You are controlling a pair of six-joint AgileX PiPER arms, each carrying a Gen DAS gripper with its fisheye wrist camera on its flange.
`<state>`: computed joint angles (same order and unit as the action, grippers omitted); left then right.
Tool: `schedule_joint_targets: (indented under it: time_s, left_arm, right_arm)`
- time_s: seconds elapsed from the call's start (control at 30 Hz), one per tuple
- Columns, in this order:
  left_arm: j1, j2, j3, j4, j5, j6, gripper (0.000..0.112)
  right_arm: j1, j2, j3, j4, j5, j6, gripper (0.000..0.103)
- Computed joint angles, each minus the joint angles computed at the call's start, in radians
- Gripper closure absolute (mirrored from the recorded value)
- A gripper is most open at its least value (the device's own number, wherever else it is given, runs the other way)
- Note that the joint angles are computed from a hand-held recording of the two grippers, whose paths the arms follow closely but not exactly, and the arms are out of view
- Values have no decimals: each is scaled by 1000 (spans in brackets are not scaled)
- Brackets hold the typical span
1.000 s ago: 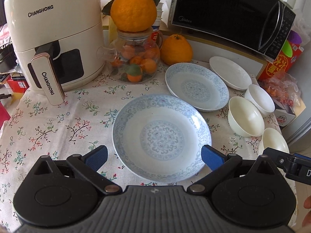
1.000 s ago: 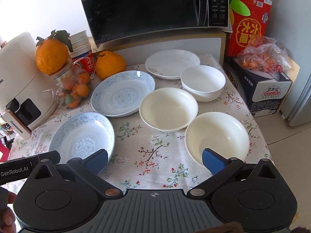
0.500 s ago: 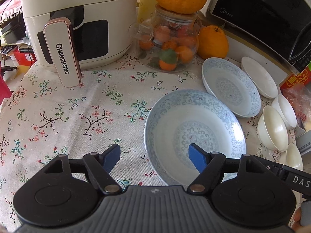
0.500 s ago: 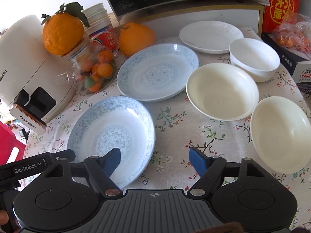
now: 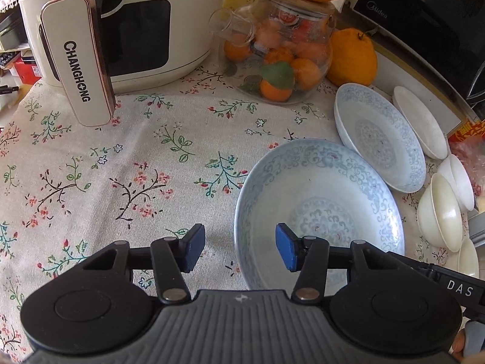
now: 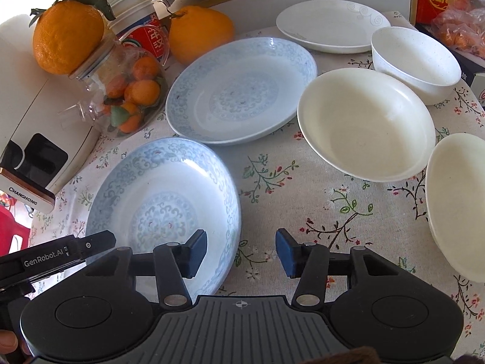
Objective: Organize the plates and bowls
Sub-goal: 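Close the left tool fingers on the large blue-patterned plate's rim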
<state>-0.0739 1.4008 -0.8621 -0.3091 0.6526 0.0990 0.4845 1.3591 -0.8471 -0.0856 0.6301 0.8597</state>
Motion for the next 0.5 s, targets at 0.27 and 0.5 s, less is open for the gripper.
schedule_joint_targets:
  time_s: [0.27,0.5]
  left_arm:
    - [-9,21,6,-7,-38,15,74]
    - [-12,37,3,-12,-61,41,76]
  right_arm:
    - [-3,33,-4,18,-27,0,56]
    - [20,52,-9,-59,-42,81,71]
